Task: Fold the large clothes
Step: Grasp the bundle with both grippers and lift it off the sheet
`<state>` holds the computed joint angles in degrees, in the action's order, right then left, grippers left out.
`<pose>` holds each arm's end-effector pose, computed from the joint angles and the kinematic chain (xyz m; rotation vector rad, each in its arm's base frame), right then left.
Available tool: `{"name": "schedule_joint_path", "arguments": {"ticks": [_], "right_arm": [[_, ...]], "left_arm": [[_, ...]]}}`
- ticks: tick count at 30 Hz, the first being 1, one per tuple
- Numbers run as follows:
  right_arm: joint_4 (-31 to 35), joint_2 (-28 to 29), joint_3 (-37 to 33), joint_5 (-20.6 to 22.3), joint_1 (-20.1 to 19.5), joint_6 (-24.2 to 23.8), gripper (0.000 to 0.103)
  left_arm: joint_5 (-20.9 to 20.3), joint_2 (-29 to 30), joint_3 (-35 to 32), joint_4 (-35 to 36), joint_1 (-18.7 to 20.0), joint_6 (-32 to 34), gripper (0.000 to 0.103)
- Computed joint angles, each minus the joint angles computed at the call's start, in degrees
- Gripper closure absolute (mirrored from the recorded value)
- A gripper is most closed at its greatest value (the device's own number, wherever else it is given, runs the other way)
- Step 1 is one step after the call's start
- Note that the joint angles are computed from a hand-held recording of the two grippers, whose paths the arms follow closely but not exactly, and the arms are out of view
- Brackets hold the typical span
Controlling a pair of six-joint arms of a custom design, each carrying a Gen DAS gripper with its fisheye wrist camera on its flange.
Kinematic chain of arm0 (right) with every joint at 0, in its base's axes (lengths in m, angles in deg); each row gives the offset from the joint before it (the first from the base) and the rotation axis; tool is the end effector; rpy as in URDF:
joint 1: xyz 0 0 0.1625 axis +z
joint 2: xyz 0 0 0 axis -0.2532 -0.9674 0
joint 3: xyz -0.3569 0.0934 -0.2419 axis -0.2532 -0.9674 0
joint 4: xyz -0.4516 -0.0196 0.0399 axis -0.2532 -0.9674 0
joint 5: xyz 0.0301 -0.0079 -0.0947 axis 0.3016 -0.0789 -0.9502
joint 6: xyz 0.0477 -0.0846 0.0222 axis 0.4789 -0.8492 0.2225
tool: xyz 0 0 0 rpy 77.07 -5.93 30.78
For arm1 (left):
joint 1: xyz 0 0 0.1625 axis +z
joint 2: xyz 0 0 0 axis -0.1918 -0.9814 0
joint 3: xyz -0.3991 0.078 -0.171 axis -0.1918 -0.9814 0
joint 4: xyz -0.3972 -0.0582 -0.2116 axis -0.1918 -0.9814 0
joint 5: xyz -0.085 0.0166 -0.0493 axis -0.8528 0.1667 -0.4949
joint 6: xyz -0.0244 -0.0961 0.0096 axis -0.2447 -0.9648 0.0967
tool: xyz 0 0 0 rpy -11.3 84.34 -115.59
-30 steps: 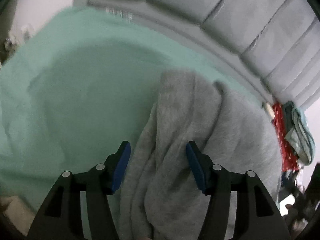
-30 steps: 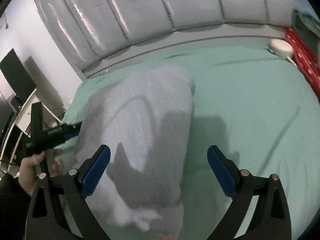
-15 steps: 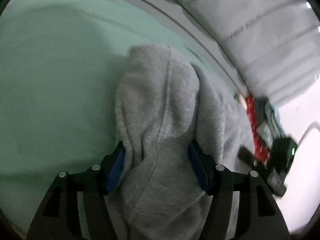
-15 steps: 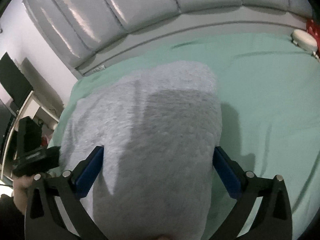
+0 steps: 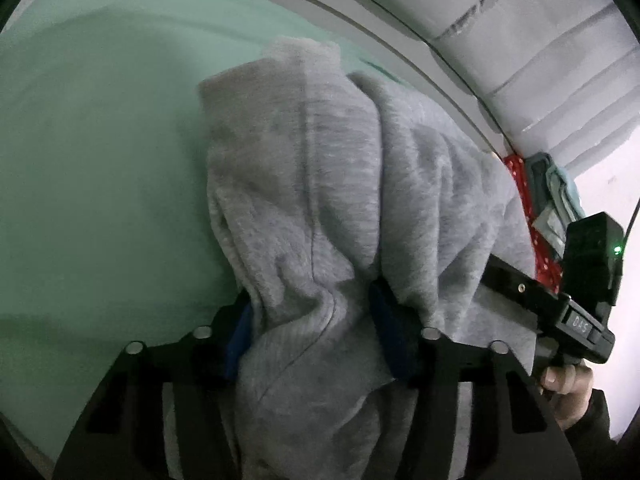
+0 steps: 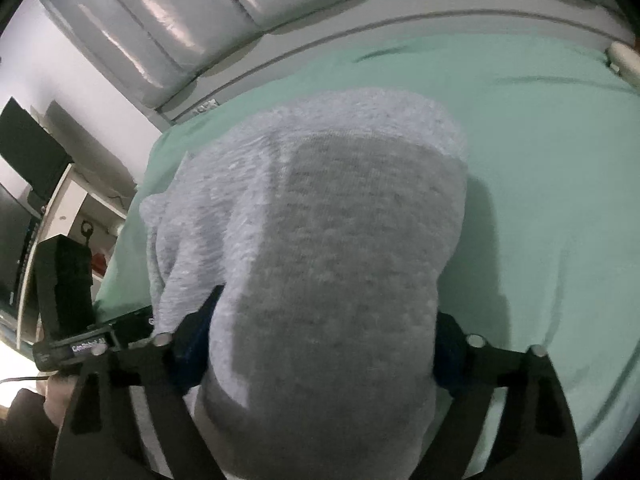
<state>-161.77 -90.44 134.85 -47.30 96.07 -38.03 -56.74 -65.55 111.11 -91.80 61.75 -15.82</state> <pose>0.0238 -0.7012 0.1772 0.9345 -2.8713 0.1830 -0.1995 -0.5545 -0.0017 -0.3132 2.6555 -0.9414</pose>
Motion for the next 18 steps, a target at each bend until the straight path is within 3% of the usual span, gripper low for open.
{"name": "schedule_joint_path", "arguments": {"ticks": [4,12,18], "right_arm": [[-2.15,-2.83,3.11,0.60,0.68,-0.24,0.031],[-0.46,-8.86,7.24,2.16,1.25,-2.38,0.037],[2.55,-12.95,9.19,3.64,0.10,-0.71,0.037]], "left_arm": [[1.93,-0.20,-0.79,4.49,-2.35,0.48,0.068],[0.35,-1.82,0.53,6.77,-6.45,-0.62,0.073],[0.84,-2.86,1.60,6.86,-10.08,-1.83,0.073]]}}
